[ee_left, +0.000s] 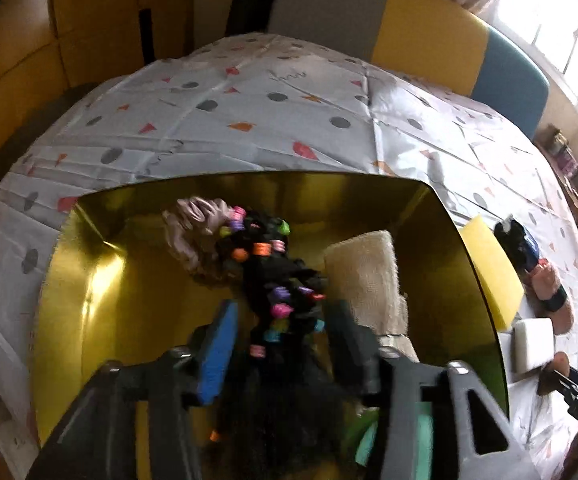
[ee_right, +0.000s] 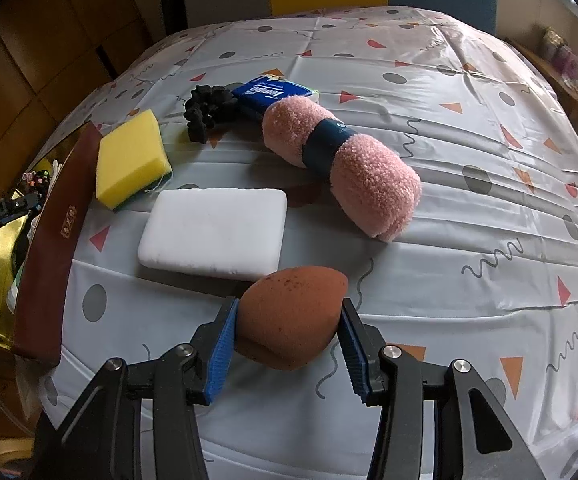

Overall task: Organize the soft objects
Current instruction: 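Drop the hair braid in the tray with left gripper while right grasps the brown sponge, then carry the brown egg sponge into the gold tray and open the right gripper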

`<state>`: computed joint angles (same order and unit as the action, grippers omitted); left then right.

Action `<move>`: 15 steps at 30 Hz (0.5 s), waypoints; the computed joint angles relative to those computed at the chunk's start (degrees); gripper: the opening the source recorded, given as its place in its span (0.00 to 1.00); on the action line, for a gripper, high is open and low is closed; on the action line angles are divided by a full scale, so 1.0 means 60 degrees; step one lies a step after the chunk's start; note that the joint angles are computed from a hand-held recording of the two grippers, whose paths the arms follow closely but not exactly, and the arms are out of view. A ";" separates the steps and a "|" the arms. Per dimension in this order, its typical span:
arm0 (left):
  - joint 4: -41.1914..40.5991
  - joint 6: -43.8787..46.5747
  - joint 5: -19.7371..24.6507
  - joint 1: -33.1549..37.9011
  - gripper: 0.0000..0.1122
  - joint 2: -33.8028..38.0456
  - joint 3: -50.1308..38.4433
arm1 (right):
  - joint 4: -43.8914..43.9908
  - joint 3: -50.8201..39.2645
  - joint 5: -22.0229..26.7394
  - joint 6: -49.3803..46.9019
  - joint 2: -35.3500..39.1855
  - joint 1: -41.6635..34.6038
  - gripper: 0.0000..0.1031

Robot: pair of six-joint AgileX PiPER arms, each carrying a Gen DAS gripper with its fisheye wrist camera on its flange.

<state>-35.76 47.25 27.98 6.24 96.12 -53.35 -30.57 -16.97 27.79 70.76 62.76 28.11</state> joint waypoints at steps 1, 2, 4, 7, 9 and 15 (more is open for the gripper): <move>0.0079 -0.0085 -0.0019 -0.0015 0.55 -0.0080 0.0023 | -0.0047 -0.0007 0.0006 0.0069 0.0027 0.0034 0.48; 0.0051 -0.0023 0.0072 0.0062 0.56 -0.0229 0.0086 | -0.0091 -0.0018 0.0037 0.0123 0.0040 0.0068 0.48; 0.0000 0.0051 0.0192 0.0243 0.56 -0.0543 0.0255 | -0.0182 -0.0042 0.0103 0.0215 0.0067 0.0142 0.48; -0.0033 0.0135 0.0109 0.0618 0.56 -0.1426 0.0861 | -0.0309 -0.0065 0.0200 0.0341 0.0086 0.0239 0.48; -0.0004 0.0196 0.0089 0.0874 0.56 -0.2160 0.1354 | -0.0359 -0.0066 0.0236 0.0415 0.0083 0.0289 0.48; -0.1353 0.2149 0.1031 0.2302 0.56 -0.4166 0.2686 | -0.0527 -0.0078 0.0360 0.0643 0.0079 0.0443 0.47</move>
<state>-43.88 60.14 34.16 20.05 71.12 -37.24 -33.74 -17.44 29.95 74.62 63.23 30.77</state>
